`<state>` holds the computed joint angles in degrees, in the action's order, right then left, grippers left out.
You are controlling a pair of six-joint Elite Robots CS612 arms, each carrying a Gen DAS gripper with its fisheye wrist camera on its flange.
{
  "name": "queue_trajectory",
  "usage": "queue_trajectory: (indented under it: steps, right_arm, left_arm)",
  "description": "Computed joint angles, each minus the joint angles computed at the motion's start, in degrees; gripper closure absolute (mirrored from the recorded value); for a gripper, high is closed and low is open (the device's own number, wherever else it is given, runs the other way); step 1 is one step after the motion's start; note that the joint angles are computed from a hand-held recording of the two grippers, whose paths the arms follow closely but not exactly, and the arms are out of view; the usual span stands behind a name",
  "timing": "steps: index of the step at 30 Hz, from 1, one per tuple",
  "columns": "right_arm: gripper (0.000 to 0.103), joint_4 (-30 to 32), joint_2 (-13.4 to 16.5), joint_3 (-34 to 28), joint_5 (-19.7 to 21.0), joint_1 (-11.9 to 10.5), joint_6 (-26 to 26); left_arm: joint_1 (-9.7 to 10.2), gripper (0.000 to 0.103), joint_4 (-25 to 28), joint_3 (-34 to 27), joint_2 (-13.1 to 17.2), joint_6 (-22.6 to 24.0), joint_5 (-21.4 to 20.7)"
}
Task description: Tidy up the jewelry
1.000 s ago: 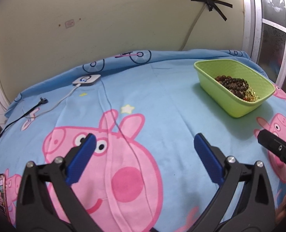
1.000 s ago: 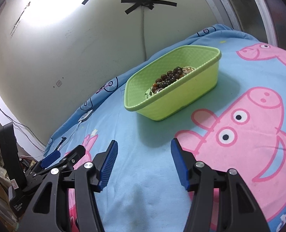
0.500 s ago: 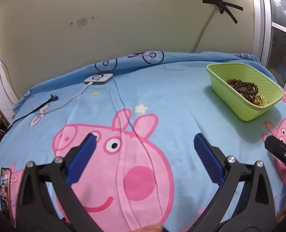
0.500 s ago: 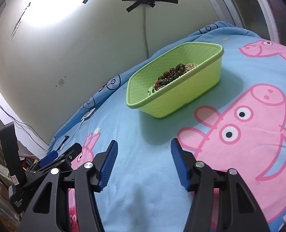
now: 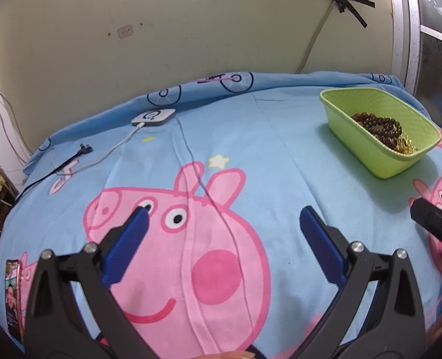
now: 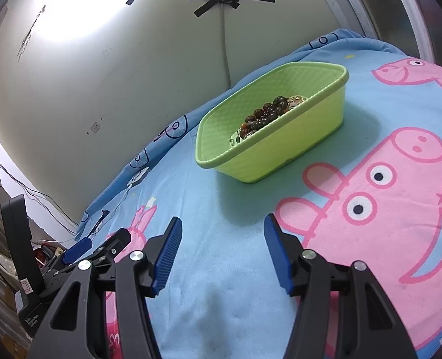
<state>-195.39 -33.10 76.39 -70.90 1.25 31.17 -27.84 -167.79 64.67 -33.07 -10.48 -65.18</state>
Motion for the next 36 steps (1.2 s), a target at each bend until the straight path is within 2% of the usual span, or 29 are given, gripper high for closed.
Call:
queue_trajectory:
  steps: [18,28,36]
  right_arm:
    - [0.065,0.39,0.34,-0.47,1.5,-0.24,0.73]
    - [0.064,-0.02,0.46,-0.47,2.22,-0.42,1.52]
    - [0.064,-0.14,0.47,-0.44,2.48,-0.49,1.69]
  left_arm:
    - [0.05,0.006,0.87,-0.24,0.03,0.02,-0.61]
    - [0.06,0.006,3.88,-0.69,0.09,-1.35,-1.04]
    - [0.04,0.006,4.3,-0.79,0.12,-0.86,-1.27]
